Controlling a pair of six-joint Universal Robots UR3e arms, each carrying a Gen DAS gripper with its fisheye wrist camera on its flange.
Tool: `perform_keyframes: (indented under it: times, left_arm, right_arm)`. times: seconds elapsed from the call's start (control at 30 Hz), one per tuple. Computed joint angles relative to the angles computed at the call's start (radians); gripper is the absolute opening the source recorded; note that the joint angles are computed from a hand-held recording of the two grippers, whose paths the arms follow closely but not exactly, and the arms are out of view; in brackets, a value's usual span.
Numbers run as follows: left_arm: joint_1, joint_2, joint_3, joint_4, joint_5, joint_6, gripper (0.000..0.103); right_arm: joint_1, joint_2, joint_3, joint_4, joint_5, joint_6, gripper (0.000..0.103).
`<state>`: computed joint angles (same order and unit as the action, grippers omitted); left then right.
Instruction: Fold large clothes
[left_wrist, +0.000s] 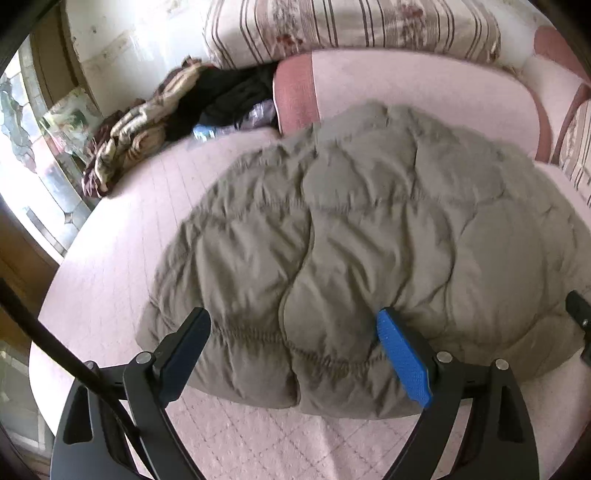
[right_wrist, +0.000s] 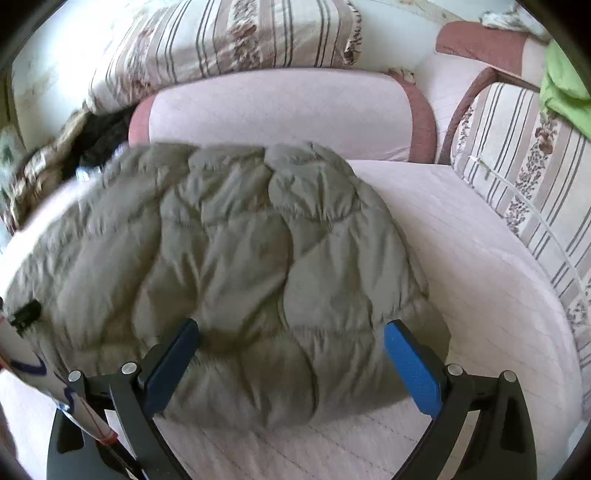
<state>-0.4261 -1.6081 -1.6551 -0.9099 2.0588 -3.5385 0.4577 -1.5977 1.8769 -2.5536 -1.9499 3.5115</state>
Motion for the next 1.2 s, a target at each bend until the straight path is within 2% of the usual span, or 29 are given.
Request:
perform_keyframes:
  times: [0.17,0.23,0.3,0.53,0.67,0.8,0.9,0.97,1.03,1.07,1.13,1.2]
  left_arm:
    - [-0.029,0.014,0.016,-0.027,0.039,-0.021,0.091]
    - [-0.057,0.044,0.009,-0.033,0.079,-0.026,0.091]
    - [-0.082,0.084,-0.005,-0.039,0.125,-0.034,0.091]
    - [-0.214,0.283,-0.058,-0.095,0.253,-0.144,0.091]
    - [-0.306,0.332,-0.031,-0.202,0.364,-0.247,0.093]
    - [-0.419,0.366,0.016,-0.355,0.503,-0.411,0.093]
    - [-0.486,0.372,0.072,-0.473,0.559,-0.491,0.093]
    - [-0.516,0.385,0.104,-0.527,0.564,-0.522,0.093]
    - [-0.526,0.416,0.093,-0.5,0.538,-0.511,0.095]
    - [-0.51,0.443,0.068,-0.448,0.495,-0.478,0.099]
    - [-0.465,0.492,0.024,-0.386,0.407,-0.433,0.099]
    - [-0.452,0.504,0.021,-0.43,0.376,-0.451,0.099]
  right_arm:
    - [0.005,0.043,-0.032,0.036,-0.019,-0.013,0.102]
    - [0.003,0.012,-0.04,0.053,-0.013,-0.017,0.102]
    - [0.039,-0.015,-0.05,0.078,-0.059,-0.009,0.102]
    - [0.129,-0.155,-0.002,0.169,-0.113,0.073,0.102]
    - [0.173,-0.232,0.043,0.227,-0.127,0.156,0.102]
    - [0.211,-0.299,0.084,0.276,-0.112,0.246,0.102]
    - [0.247,-0.325,0.098,0.305,-0.117,0.297,0.102]
    - [0.281,-0.331,0.098,0.326,-0.129,0.331,0.102]
    - [0.316,-0.333,0.094,0.345,-0.147,0.364,0.102]
    - [0.333,-0.332,0.089,0.355,-0.155,0.379,0.102]
    - [0.369,-0.329,0.079,0.37,-0.173,0.41,0.102]
    - [0.399,-0.318,0.066,0.384,-0.188,0.433,0.102]
